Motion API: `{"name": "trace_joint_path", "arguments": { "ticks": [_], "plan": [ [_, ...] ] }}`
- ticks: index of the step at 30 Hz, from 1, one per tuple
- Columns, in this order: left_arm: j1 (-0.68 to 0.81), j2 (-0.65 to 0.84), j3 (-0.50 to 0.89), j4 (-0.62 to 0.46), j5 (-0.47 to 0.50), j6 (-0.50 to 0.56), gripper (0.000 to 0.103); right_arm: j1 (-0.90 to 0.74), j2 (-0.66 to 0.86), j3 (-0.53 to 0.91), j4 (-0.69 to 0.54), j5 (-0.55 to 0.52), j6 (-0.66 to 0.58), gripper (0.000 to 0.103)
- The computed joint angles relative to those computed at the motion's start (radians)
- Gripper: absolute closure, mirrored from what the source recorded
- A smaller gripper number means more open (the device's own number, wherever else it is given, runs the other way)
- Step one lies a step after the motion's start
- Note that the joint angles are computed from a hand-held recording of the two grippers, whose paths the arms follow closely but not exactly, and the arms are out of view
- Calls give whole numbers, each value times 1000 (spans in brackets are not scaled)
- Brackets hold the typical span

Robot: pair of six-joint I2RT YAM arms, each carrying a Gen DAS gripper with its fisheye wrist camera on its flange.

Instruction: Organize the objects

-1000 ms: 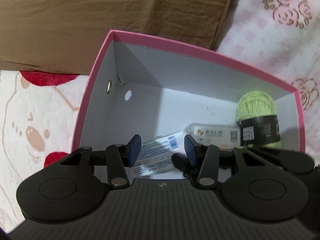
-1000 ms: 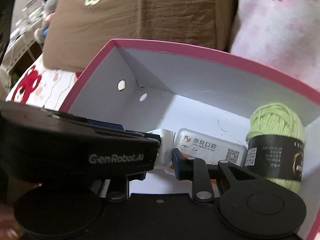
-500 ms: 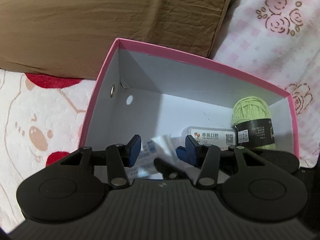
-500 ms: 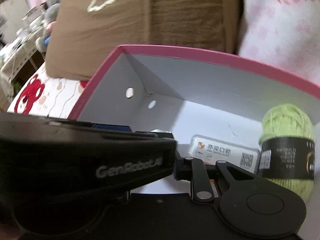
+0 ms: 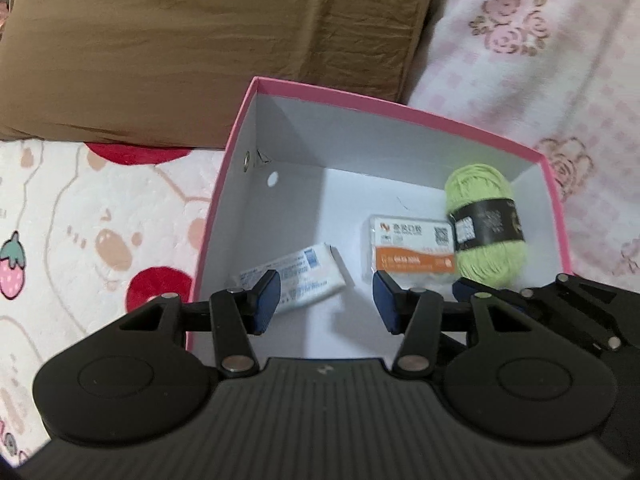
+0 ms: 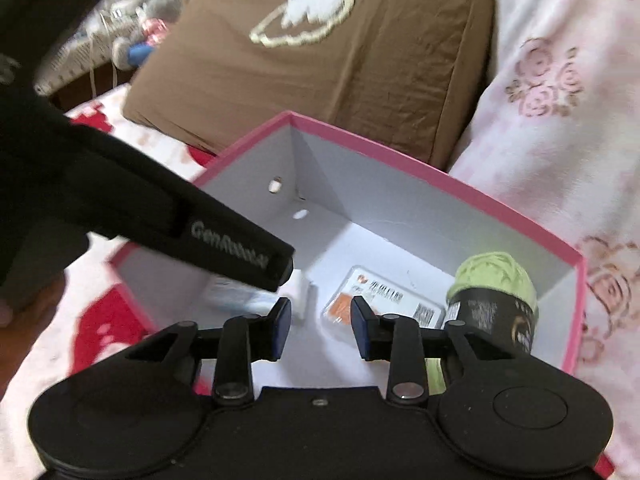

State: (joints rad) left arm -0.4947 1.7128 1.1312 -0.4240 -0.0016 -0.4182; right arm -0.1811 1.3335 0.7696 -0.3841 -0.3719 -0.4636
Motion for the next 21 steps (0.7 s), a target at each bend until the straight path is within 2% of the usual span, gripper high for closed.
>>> {"name": "trace_joint_path", "arguments": {
  "ticks": [5,10,13,21],
  "plan": [
    [-10,-134,-43,-56,22,53,47,-84,-105,15,-158,-95,-57,63],
    [-9,-250,-82,-109,47,101,44,-132,-181,10,-234,-140,-83,63],
    [-31,-315,-114,-127,28,131,44,-163,-192,25,-288,-174,-120,62],
    [-58,-398,-108,-256,48,126,44,-234,-268,42,-441,-245,-226,62]
  ]
}}
